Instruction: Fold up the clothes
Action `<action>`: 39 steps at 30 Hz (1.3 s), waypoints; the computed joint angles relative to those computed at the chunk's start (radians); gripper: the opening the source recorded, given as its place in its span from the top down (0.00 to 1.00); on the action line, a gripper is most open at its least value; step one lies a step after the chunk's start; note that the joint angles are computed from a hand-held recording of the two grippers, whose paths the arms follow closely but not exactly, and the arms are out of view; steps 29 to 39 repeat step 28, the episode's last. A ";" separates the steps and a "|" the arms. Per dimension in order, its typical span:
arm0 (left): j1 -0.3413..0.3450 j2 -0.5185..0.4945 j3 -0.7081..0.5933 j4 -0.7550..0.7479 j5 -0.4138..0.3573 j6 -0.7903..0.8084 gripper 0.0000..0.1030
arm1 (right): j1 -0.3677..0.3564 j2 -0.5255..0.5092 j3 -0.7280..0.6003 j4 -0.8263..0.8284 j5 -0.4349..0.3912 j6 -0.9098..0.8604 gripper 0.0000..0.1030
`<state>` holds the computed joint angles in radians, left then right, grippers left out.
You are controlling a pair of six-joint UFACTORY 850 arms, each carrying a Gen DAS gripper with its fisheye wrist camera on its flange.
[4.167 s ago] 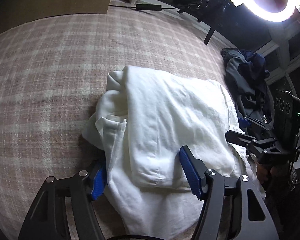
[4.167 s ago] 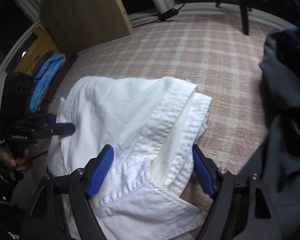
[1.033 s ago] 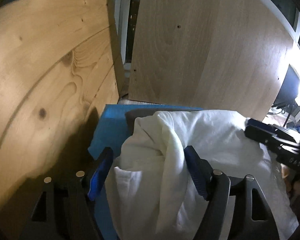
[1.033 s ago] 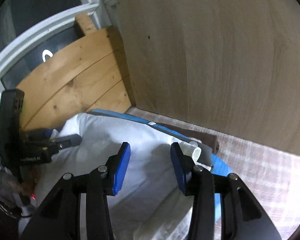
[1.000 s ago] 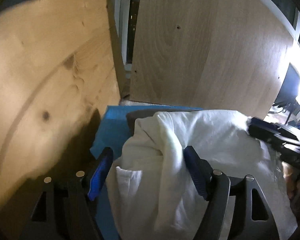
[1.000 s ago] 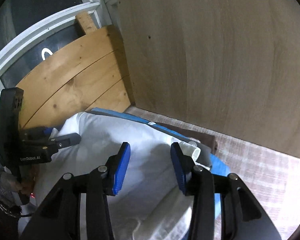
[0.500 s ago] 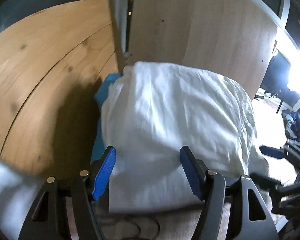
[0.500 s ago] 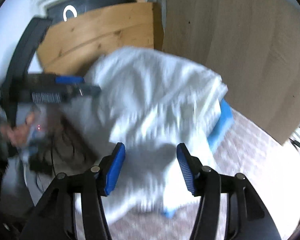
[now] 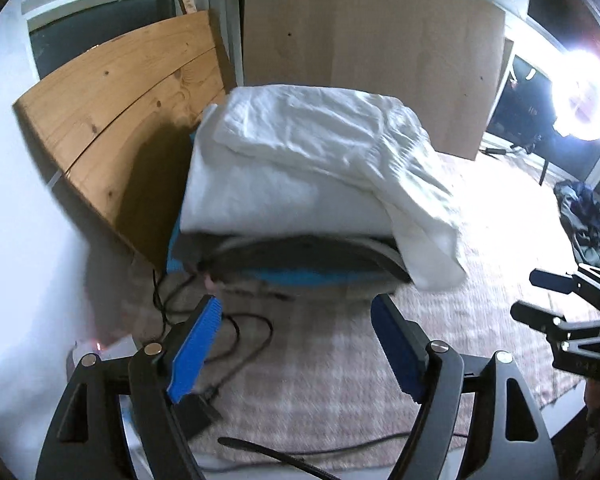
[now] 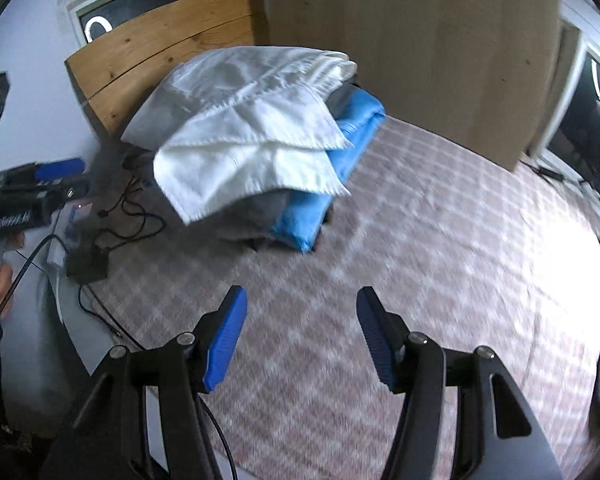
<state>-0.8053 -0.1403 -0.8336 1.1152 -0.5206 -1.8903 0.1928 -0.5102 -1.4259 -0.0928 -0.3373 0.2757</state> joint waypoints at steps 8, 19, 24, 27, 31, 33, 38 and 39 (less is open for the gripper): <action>-0.128 0.046 -0.003 -0.050 -0.124 -0.106 0.26 | -0.004 0.130 0.162 0.046 0.059 -0.061 0.45; -0.305 -0.034 -0.110 -0.137 -0.291 -0.272 0.01 | -0.064 0.300 0.366 0.264 0.090 -0.412 0.45; -0.365 -0.079 -0.150 -0.155 -0.323 -0.341 0.01 | -0.107 0.341 0.431 0.518 0.095 -0.694 0.45; -0.393 -0.104 -0.179 -0.175 -0.358 -0.352 0.02 | -0.129 0.357 0.462 0.655 0.090 -0.851 0.45; -0.405 -0.117 -0.195 -0.195 -0.381 -0.348 0.02 | -0.135 0.359 0.471 0.692 0.086 -0.896 0.45; -0.405 -0.117 -0.195 -0.195 -0.381 -0.348 0.02 | -0.135 0.359 0.471 0.692 0.086 -0.896 0.45; -0.405 -0.117 -0.195 -0.195 -0.381 -0.348 0.02 | -0.135 0.359 0.471 0.692 0.086 -0.896 0.45; -0.405 -0.117 -0.195 -0.195 -0.381 -0.348 0.02 | -0.135 0.359 0.471 0.692 0.086 -0.896 0.45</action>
